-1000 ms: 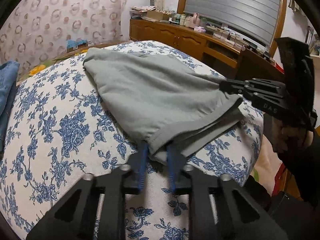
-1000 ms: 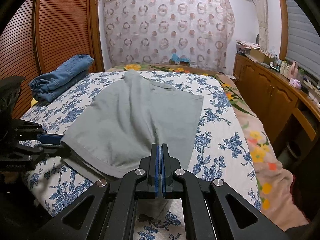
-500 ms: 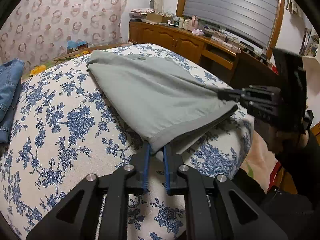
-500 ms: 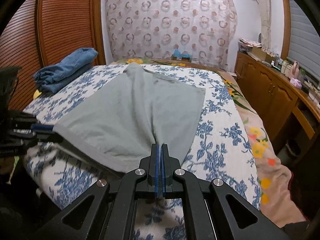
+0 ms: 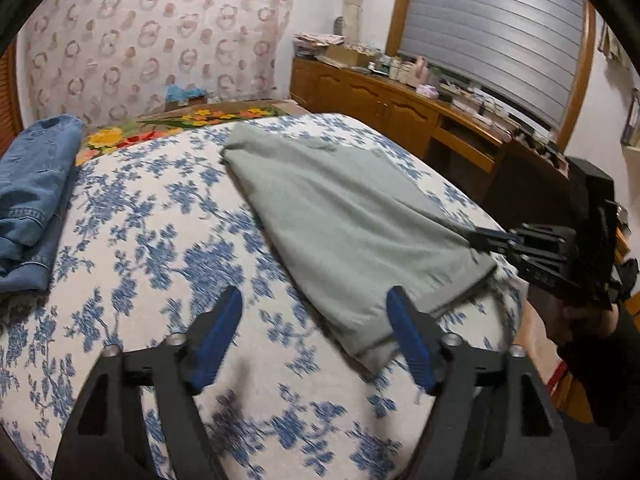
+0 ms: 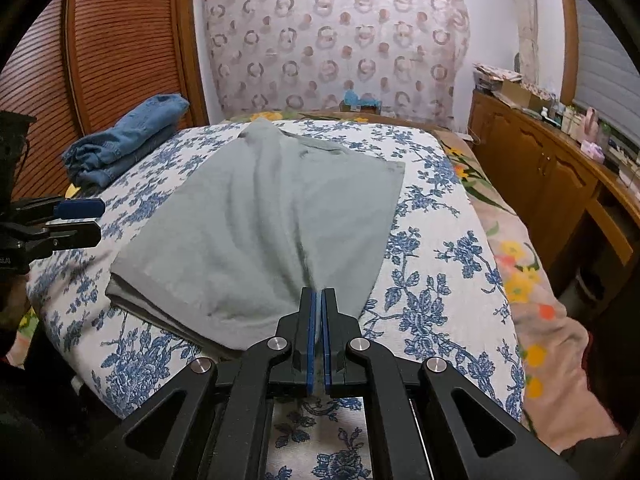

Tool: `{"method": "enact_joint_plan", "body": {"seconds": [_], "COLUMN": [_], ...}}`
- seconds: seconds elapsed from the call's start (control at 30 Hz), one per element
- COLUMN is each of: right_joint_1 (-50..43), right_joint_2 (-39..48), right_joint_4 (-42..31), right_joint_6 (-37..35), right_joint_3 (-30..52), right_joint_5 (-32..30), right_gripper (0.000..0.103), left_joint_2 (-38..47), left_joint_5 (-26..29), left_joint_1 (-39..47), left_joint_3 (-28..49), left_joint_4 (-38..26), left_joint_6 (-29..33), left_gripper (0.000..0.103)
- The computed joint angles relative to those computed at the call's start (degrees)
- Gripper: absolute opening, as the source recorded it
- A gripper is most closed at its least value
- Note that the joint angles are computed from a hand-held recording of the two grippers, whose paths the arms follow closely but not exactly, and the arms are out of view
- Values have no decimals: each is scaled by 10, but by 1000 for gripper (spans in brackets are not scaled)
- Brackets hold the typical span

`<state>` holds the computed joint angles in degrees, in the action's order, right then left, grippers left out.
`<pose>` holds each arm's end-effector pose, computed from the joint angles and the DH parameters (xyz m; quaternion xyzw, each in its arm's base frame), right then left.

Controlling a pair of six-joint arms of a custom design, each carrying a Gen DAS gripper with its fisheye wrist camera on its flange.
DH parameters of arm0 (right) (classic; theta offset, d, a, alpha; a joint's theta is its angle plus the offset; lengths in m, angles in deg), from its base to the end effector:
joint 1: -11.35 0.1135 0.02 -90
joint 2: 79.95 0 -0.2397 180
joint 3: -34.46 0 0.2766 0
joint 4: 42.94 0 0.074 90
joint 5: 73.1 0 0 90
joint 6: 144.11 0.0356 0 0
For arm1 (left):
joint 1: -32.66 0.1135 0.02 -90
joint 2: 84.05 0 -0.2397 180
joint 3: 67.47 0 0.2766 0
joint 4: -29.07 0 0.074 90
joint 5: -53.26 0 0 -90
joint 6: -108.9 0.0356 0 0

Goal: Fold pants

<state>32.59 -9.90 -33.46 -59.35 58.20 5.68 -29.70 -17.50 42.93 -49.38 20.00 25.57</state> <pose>0.1992 0.0849 0.0735 -0.2464 0.8563 0.1486 0.4289 0.1782 0.0204 0.0682 0.0348 0.9135 -0.0977 0.3934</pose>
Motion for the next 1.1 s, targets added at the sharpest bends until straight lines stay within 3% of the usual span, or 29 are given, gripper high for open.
{"method": "enact_joint_plan", "body": {"seconds": [0.17,0.43,0.5,0.53,0.57,0.87,1.1], "right_joint_1": [-8,-1,3,5,11,31,26], "right_joint_2": [-3,0,12,23,35,198,335], "right_joint_4": [-11,-16,-19,-18,-21,-56,-147], "right_joint_6": [0,0,-3,-5,-7,-27,-42], "right_joint_3": [10,32,48,59,72,248,424], "right_joint_5": [-7,7,4,3,5,-9,-51], "right_gripper": [4,15,21,30,34,35,35], "left_joint_2": [104,181,189,193,197,194,210], "left_joint_5": [-7,-28,-33,-35,-36,-40,-42], "left_joint_1": [19,26,28,28,29,41,48], "left_joint_3": [35,60,63,66,68,69,70], "left_joint_4": [65,124,133,134,136,136,147], "left_joint_6": [-2,-8,-11,-13,-15,-13,-16], "left_gripper": [76,76,76,76,76,76,76]}}
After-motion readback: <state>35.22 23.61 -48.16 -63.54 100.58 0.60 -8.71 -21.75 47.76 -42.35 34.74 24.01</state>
